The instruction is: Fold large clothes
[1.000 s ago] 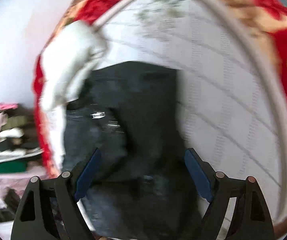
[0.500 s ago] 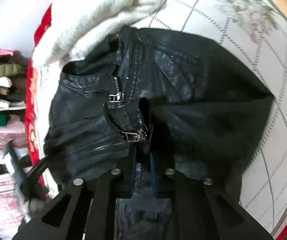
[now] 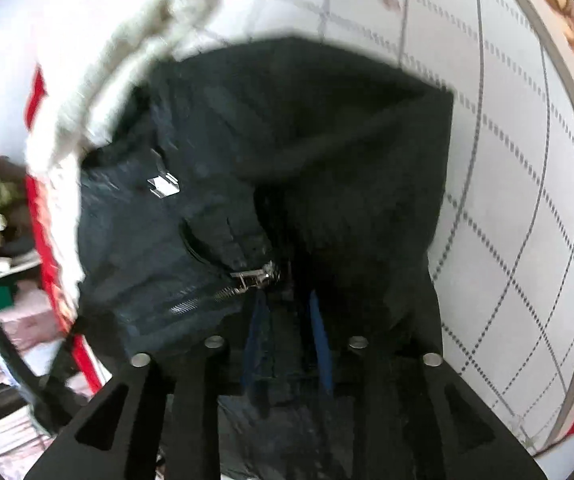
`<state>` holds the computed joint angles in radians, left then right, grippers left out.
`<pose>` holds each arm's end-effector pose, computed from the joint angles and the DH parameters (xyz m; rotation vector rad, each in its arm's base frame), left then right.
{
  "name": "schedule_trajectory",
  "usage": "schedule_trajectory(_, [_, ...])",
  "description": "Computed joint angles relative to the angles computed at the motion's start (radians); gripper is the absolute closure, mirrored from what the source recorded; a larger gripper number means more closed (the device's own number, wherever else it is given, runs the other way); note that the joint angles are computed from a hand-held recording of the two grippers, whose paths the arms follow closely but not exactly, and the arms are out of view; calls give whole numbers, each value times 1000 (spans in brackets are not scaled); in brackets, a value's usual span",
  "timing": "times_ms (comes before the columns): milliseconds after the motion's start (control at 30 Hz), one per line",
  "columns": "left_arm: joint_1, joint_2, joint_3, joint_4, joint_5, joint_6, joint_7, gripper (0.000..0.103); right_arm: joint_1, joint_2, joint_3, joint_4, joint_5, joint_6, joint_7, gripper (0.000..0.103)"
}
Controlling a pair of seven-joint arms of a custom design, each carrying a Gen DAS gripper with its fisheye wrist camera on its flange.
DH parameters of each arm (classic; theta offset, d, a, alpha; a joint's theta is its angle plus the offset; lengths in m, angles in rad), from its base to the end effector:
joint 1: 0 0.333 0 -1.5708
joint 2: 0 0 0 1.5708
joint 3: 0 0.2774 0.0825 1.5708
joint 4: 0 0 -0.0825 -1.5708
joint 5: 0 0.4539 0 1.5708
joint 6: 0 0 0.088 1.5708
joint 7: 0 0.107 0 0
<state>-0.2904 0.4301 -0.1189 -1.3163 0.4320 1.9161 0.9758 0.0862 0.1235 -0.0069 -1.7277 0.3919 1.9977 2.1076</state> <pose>0.7123 -0.2604 0.4689 -2.0199 1.8485 -0.0833 0.6750 0.0771 0.4632 -1.3225 2.4921 0.3708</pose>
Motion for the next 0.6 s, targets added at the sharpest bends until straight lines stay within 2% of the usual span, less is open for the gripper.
schedule_trajectory(133, [-5,40,8,12,15,-6,-8,0,10,-13,5,8,-15,58,-56,63])
schedule_trajectory(200, [5,108,7,71,-22,-40,9,0,7,33,18,60,40,55,-125,63])
schedule_trajectory(267, [28,132,1,81,-80,-12,14,0,-19,72,54,86,151,46,-232,63])
schedule_trajectory(300, [35,138,1,94,-105,-17,14,0,-17,122,59,136,174,-10,-265,63])
schedule_trajectory(333, [45,130,-1,95,-129,-11,14,0,20,171,30,186,127,-88,-251,65])
schedule_trajectory(367, [50,106,0,76,-138,6,16,0,27,230,36,258,41,-166,-212,68])
schedule_trajectory(400, [48,80,6,55,-130,14,7,0,36,266,36,301,-4,-216,-198,81])
schedule_trajectory(433, [48,25,16,0,-110,49,-14,0,44,282,33,325,-40,-235,-171,86])
schedule_trajectory(467, [52,-24,22,-49,-95,72,-40,0,39,285,36,336,-37,-244,-147,86])
schedule_trajectory(500, [57,-64,28,-81,-77,81,-67,0,35,279,36,342,-31,-247,-124,85])
schedule_trajectory(567, [71,-126,37,-129,-38,66,-114,0,38,215,29,291,-46,-190,-105,74])
schedule_trajectory(600, [82,-147,37,-147,-29,56,-129,0,42,184,25,263,-65,-165,-94,58])
